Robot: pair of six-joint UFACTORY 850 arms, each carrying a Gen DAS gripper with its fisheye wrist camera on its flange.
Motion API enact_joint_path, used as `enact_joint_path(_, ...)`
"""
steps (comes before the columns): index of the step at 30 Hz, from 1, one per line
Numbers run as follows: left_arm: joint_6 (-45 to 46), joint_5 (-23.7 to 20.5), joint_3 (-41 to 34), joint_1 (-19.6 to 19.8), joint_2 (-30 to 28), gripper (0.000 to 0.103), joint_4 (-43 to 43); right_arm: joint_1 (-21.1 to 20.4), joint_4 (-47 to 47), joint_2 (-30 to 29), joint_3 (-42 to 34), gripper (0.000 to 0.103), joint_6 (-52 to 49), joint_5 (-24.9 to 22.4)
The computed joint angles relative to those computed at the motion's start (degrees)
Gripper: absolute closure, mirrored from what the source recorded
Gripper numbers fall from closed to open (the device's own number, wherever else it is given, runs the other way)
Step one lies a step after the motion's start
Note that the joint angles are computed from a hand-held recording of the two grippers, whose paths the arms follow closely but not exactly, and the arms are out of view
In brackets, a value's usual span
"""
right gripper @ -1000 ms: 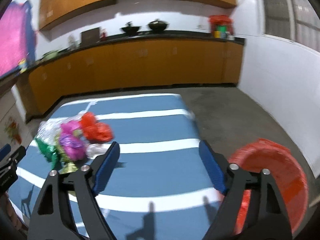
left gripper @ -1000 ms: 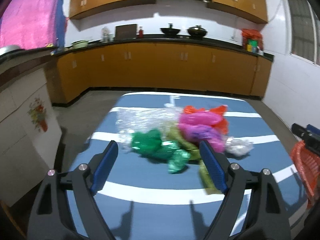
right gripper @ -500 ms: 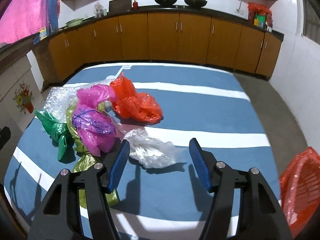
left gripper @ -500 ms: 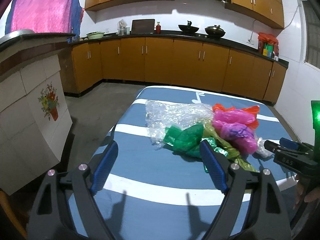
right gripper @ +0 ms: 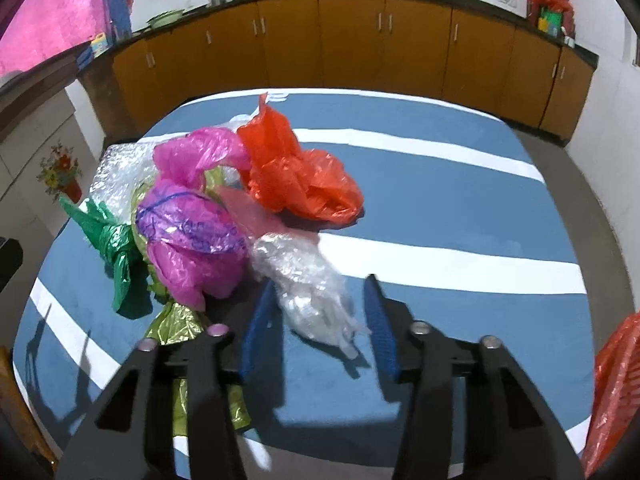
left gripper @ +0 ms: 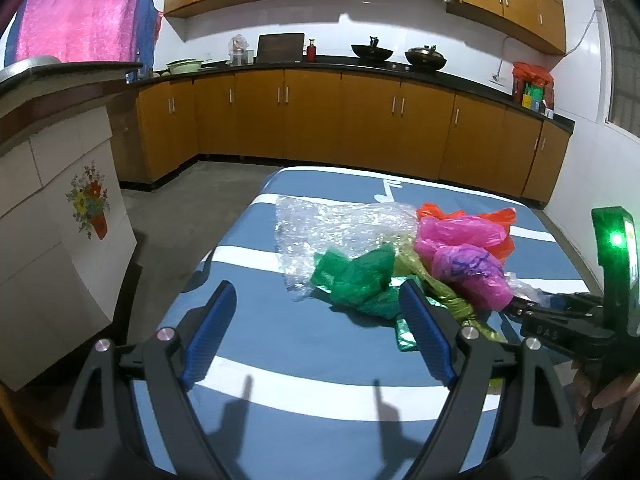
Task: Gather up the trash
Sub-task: 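Grasp another clear bag with the right gripper while the left returns to the pile, then lift the clear bag with the right gripper while the left grasps a pink-purple bag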
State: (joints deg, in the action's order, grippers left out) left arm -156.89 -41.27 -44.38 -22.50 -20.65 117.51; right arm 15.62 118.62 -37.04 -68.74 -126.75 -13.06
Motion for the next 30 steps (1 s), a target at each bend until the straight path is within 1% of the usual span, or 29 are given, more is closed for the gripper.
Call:
enact_joint_path(3, -0.13, 0.26, -0.56, -0.31, -0.36, 0.021, 0.46, -0.33, 0.35, 0.32, 0.51, 0.076, 0.19, -0.81)
enact_joint_path(8, -0.11, 0.99, -2.2, -1.02, -1.16, 0.021, 2.02, -1.67, 5.96, 1.75, 2.82, 0.079, -4.37, -1.65)
enact_joint_path(10, -0.75, 1.78, -3.02, -1.15, -1.55, 0.021, 3.44, -2.33, 9.73, 2.47, 3.96, 0.079, -8.05, -1.69)
enact_joint_path(12, -1.26, 2.88, -4.24, -1.32, -2.27, 0.021, 4.71, -2.97, 17.0, 3.3, 5.32, 0.079, -15.3, -1.23)
enact_joint_path(13, -1.49, 3.73, -5.19, -1.4, -2.85, 0.021, 5.31, -3.21, 19.07, 3.46, 5.62, 0.079, -17.26, -1.16)
enact_joint_path(15, -1.75, 5.55, -7.18, -1.48, -4.14, 0.021, 6.18, -4.2, 22.26, 4.12, 6.7, 0.079, -19.85, -1.3)
enact_joint_path(19, 0.2, 9.78, -12.57, -1.49, -7.74, 0.022, 5.43, -6.04, 24.49, 5.13, 8.06, 0.079, -20.85, -1.59)
enact_joint_path(21, 2.37, 12.29, -15.58, -1.18, -9.81, 0.027, 3.79, -7.07, 23.88, 5.36, 8.36, 0.079, -19.99, -1.75)
enact_joint_path(25, 10.07, 16.77, -20.75, -0.77, -13.19, 0.035, -3.62, -8.11, 23.49, 5.68, 8.75, 0.079, -19.47, -2.01)
enact_joint_path(28, 13.86, 18.27, -22.76, -0.8, -14.74, 0.045, -6.99, -8.68, 22.58, 5.67, 8.76, 0.079, -18.65, -2.23)
enact_joint_path(29, 15.26, 18.73, -23.36, -0.84, -15.23, 0.05, -8.18, -8.84, 22.28, 5.74, 8.83, 0.079, -18.42, -2.28)
enact_joint_path(30, 15.57, 19.29, -23.78, -0.82, -15.58, 0.057, -8.36, -8.94, 22.27, 5.83, 8.92, 0.079, -18.39, -2.33)
